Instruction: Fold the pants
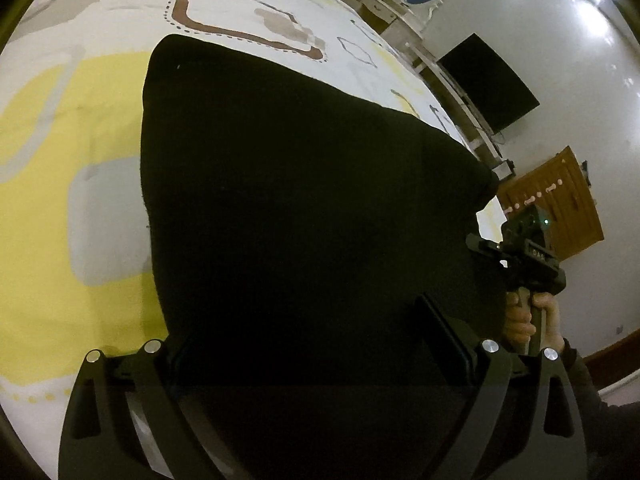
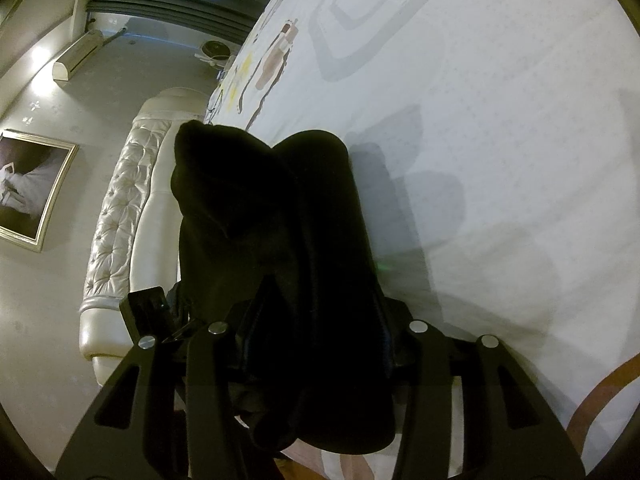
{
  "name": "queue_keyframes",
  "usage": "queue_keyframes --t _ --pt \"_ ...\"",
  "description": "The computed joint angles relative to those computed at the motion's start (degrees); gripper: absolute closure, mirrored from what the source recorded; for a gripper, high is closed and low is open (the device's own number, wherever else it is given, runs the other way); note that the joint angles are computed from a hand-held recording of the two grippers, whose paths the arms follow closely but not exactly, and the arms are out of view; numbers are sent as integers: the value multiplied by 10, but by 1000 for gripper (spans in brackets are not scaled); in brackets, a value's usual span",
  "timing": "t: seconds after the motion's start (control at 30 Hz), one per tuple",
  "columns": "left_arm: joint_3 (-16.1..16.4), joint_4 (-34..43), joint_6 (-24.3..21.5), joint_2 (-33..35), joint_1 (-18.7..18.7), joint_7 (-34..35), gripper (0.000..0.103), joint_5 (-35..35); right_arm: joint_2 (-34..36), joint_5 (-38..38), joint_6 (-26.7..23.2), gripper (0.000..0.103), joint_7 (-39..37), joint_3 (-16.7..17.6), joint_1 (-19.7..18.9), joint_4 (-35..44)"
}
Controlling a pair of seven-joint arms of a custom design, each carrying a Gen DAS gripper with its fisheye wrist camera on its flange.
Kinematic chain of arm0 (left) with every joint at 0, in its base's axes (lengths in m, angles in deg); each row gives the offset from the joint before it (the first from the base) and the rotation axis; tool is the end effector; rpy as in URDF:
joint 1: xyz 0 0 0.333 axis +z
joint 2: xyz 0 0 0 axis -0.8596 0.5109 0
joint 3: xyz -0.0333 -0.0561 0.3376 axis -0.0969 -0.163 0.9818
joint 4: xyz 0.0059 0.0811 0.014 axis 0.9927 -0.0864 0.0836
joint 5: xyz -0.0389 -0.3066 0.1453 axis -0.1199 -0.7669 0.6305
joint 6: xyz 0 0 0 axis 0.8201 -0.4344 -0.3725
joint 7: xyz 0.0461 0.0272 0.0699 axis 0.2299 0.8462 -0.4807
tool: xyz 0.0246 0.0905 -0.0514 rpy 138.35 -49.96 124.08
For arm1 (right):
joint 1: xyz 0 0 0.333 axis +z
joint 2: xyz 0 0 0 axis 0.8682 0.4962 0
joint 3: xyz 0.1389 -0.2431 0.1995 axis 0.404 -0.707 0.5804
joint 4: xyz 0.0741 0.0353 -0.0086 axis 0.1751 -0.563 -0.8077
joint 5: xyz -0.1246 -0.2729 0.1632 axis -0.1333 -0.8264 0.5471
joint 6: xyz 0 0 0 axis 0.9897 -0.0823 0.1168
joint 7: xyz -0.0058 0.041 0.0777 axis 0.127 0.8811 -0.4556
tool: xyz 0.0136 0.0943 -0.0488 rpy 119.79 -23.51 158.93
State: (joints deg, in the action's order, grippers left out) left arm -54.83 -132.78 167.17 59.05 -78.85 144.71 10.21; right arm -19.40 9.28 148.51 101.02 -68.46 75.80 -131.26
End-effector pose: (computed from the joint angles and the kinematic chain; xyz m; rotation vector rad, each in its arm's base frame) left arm 0.5713 -0.4386 0.3025 1.8043 -2.0509 1.1542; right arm 0.5965 0.2736 0.3041 -1.3748 1.7088 0.5206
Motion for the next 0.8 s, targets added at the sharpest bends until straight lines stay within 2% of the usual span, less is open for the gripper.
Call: queue_keyframes --t 0.13,0.2,0.27,0.33,0.37,0.43,0.5,0.53,0.6,0.67,0.73,0.8 --pt "-1 0 5 1 1 1 10 1 1 -4 -1 59 4 -1 0 2" --pt "18 5 5 -1 -16 -9 10 4 1 -4 -1 58 3 0 -1 2" --pt "50 0 3 -11 -41 -25 12 10 0 -2 -1 58 0 1 -2 0" --pt "93 2 -9 -20 -72 -48 24 23 2 -6 2 56 2 1 0 2" --pt "89 -1 -7 -22 -68 -48 28 24 2 -10 4 55 4 0 2 3" --pt "58 -13 6 -22 -40 -39 47 22 4 -18 8 54 9 1 3 5" --pt "36 -19 13 -23 -21 -34 59 20 4 -25 13 54 12 4 3 6" --pt "37 -20 13 -24 -20 -33 63 22 4 -28 14 54 13 5 2 6" --pt "53 -19 11 -28 -32 -39 66 26 4 -27 17 54 11 8 1 5" --pt "85 -16 7 -34 -59 -55 67 32 3 -29 22 54 10 10 2 4" --pt "113 -13 6 -37 -82 -71 67 39 1 -26 29 58 6 12 4 3" --pt "125 -13 7 -38 -92 -82 67 46 -1 -17 34 63 -6 14 5 1"
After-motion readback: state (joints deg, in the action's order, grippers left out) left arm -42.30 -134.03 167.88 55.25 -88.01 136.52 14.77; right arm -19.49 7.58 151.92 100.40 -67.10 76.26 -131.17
